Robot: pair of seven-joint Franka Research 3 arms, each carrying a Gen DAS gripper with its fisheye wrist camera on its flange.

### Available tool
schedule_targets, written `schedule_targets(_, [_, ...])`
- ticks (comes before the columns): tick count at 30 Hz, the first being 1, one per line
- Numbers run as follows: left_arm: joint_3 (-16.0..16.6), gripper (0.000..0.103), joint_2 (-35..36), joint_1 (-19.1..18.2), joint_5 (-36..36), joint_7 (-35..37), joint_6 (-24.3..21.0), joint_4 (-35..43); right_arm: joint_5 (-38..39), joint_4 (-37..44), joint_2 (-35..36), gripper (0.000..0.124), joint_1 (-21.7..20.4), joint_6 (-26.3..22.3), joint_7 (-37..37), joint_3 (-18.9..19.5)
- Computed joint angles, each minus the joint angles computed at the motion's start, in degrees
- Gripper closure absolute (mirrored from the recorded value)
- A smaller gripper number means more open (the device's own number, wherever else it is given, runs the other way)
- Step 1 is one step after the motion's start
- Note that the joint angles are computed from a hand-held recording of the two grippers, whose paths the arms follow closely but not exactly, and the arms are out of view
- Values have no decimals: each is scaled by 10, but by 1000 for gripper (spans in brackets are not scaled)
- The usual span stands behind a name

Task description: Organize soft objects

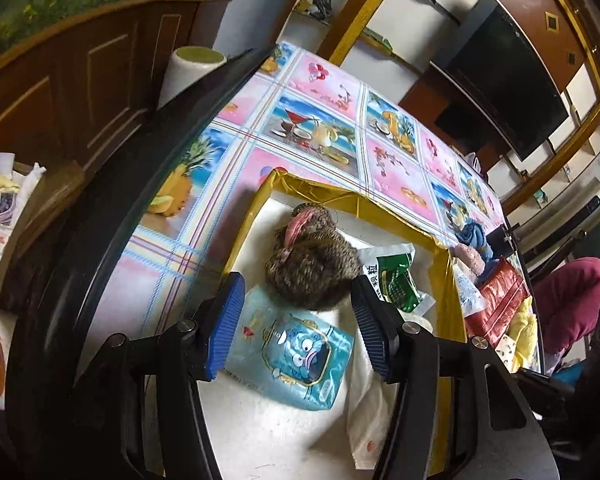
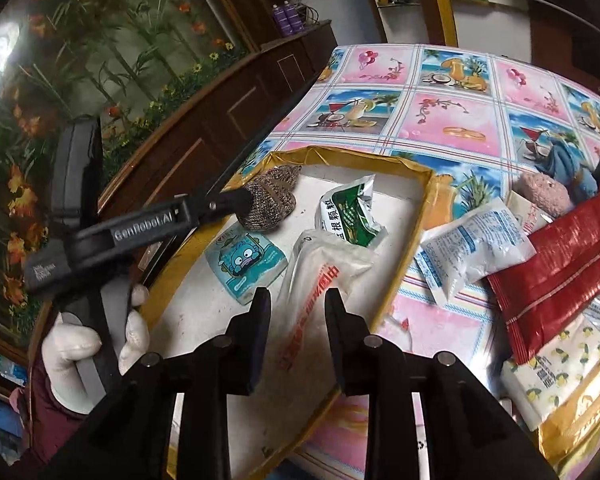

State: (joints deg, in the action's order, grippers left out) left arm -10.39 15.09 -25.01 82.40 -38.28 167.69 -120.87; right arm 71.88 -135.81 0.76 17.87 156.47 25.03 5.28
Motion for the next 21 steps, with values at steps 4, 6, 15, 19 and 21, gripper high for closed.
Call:
schedule_targets(4, [-6, 47, -20, -9, 10, -23, -19, -24, 26, -28, -30, 97, -8, -22, -22, -11])
schedule_targets(6, [-9, 47, -29, -9, 47, -70, -23, -35, 37, -46, -49, 97, -12, -31, -37, -19])
schedule_targets(15, [-50, 47, -100, 5, 97, -182, -56, -80, 86, -113, -129, 97, -46, -70, -113, -70])
schedule_targets(19, [-83, 39, -136, -18, 24, -102, -108, -74, 96, -139, -154, 97, -76, -80, -128, -97])
schedule_targets(21, [-94, 31, -129, -29, -13, -49, -122, -52, 95, -149, -161, 96, -96, -83, -127, -111])
